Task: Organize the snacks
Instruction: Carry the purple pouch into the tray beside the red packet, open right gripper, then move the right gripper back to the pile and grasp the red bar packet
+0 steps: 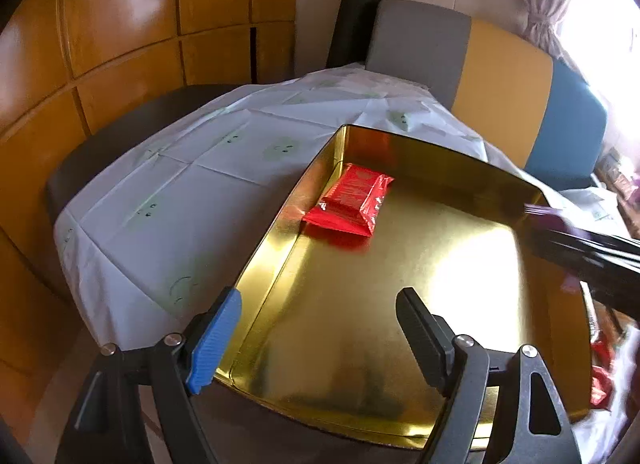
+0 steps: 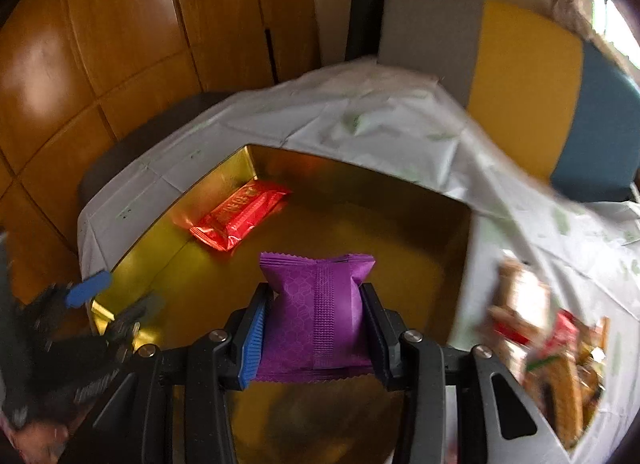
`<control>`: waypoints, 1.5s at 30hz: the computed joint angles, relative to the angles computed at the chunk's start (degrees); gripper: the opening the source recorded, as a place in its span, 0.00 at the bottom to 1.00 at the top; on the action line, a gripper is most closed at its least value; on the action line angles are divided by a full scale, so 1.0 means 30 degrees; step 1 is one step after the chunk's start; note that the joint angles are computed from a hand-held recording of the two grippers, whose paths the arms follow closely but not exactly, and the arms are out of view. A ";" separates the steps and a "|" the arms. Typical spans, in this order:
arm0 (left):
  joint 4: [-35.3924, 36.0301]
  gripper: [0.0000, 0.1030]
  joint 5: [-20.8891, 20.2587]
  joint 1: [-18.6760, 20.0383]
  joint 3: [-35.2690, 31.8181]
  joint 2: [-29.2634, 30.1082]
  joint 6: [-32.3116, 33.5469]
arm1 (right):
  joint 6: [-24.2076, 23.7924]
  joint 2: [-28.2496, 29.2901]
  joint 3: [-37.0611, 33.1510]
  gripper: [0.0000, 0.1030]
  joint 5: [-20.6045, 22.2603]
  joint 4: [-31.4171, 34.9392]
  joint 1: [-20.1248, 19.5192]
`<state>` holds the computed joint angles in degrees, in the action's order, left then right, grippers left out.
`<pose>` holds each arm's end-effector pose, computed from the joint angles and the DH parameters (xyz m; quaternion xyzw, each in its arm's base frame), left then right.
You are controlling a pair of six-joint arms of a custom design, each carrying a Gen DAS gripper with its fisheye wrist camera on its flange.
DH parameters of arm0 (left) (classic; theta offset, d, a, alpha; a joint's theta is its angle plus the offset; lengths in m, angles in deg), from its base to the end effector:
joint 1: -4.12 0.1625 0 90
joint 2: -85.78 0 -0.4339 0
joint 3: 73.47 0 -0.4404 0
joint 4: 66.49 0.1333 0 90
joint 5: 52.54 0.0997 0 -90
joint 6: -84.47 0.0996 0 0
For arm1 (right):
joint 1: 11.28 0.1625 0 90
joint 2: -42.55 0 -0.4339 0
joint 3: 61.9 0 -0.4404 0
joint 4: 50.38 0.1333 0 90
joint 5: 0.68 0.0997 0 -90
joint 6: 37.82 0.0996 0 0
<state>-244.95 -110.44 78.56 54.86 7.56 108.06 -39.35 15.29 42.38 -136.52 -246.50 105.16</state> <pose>0.0449 -0.5331 0.2450 0.2186 0.8857 -0.2966 0.2826 0.3250 -0.5146 -0.0800 0.1205 -0.8887 0.3072 0.3182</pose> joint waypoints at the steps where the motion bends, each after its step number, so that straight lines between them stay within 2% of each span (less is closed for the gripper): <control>1: 0.0122 0.78 -0.0175 0.0062 0.0019 -0.0122 -0.0044 | 0.0205 0.0189 -0.0528 0.43 0.0080 0.0740 -0.0169; 5: 0.0531 0.79 -0.0562 0.0144 0.0171 -0.0611 -0.0228 | 0.0764 0.0958 -0.2361 0.43 0.0288 0.2998 -0.0906; 8: 0.0886 0.79 -0.0989 0.0211 0.0226 -0.0847 -0.0373 | 0.0871 0.1585 -0.3783 0.43 -0.0060 0.4502 -0.1207; 11: 0.1112 0.79 -0.1230 0.0225 0.0213 -0.0929 -0.0556 | 0.1373 0.2004 -0.4785 0.43 0.0286 0.5089 -0.1613; 15: 0.1091 0.79 -0.1223 0.0261 0.0212 -0.0950 -0.0774 | 0.1883 0.2605 -0.5845 0.44 0.1091 0.4906 -0.2106; 18: 0.1075 0.79 -0.1131 0.0267 0.0207 -0.0968 -0.0935 | 0.2675 0.2647 -0.6067 0.47 0.2300 0.4767 -0.2418; 21: 0.1096 0.79 -0.1231 0.0325 0.0132 -0.0970 -0.1062 | 0.2873 0.2699 -0.6143 0.50 0.1871 0.4341 -0.2282; 24: 0.1117 0.79 -0.1141 0.0305 0.0138 -0.0939 -0.1159 | 0.2506 0.2376 -0.5553 0.50 0.1340 0.3368 -0.2025; 27: 0.1020 0.79 -0.1094 0.0223 0.0263 -0.0987 -0.1122 | 0.2314 0.1677 -0.4450 0.50 0.1511 0.2529 -0.1842; 31: 0.0838 0.79 -0.0978 0.0054 0.0524 -0.1114 -0.0994 | 0.0790 0.0970 -0.2986 0.50 0.0725 0.0873 -0.1258; 33: 0.0969 0.79 -0.0907 -0.0061 0.0661 -0.1236 -0.1068 | 0.0686 0.0474 -0.2092 0.50 0.0764 0.0316 -0.1019; 38: 0.0489 0.87 -0.0871 -0.0445 0.1280 -0.1606 -0.0971 | 0.0087 -0.0295 0.0124 0.50 0.0299 -0.2159 -0.0188; 45: 0.0412 0.88 -0.0803 -0.1187 0.2212 -0.2085 -0.0669 | 0.0589 -0.1066 0.3193 0.50 -0.0526 -0.5490 0.0583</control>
<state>-243.71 -112.85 75.00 61.50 1.31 106.05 -37.58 12.09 51.96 -138.10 -262.98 106.91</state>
